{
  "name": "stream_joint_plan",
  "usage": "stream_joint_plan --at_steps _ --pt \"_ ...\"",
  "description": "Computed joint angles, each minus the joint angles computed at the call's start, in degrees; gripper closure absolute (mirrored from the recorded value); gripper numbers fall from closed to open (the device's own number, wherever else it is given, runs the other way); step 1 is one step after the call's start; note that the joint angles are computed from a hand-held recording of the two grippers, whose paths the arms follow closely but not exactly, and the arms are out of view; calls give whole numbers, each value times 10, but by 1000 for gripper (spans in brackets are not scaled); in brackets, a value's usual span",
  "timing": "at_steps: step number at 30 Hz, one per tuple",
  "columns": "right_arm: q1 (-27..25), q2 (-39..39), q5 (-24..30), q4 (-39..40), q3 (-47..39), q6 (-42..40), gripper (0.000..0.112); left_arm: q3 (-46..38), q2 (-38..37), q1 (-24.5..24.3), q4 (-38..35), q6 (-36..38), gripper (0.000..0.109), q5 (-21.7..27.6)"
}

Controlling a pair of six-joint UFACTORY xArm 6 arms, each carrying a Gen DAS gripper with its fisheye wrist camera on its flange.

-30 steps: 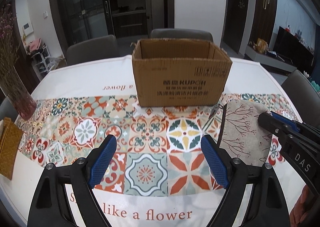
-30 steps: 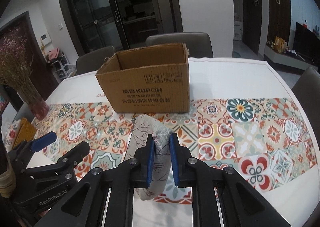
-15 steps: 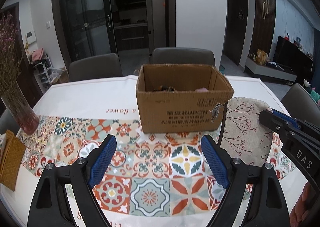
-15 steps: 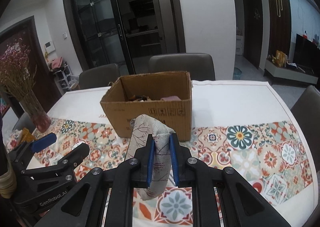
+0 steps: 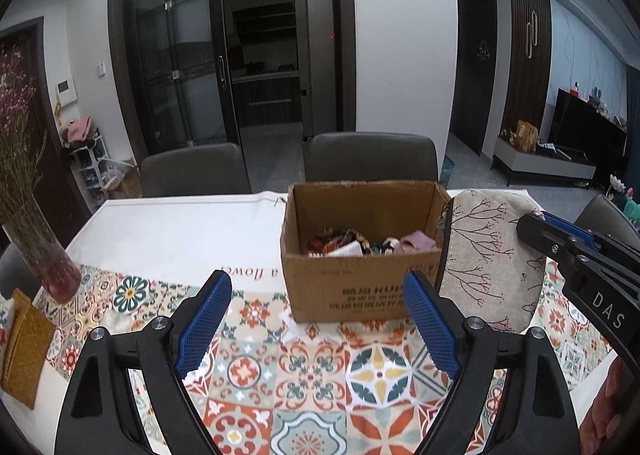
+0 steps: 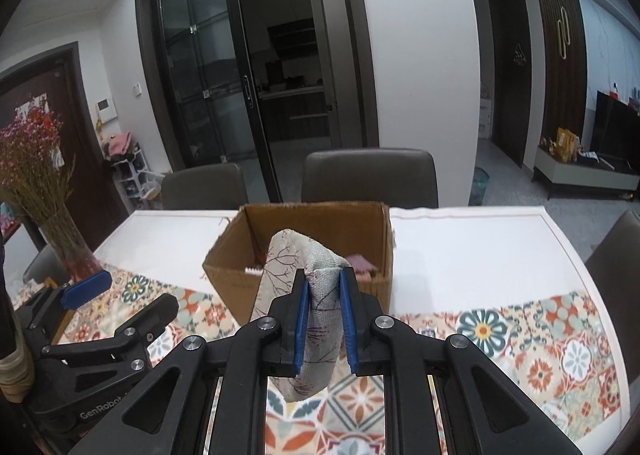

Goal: Organize soft objects
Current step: 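Lift and carry the grey pouch over the box with the right tool, then lower the pouch into the box and open the right tool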

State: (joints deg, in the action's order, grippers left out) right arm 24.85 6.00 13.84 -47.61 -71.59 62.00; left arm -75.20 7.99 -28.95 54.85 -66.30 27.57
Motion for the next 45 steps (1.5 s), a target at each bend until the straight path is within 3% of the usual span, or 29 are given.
stream_joint_plan --at_steps 11,23,35,45 --pt "-13 59 -13 -1 -78 -16 96 -57 37 19 7 8 19 -10" --pt "-25 138 -19 66 -169 -87 96 -119 90 30 9 18 19 -6" --pt "-28 228 1 166 -264 -184 96 -177 149 38 -19 48 19 2" --pt "-23 302 36 316 -345 -319 96 -196 172 49 -38 67 19 9"
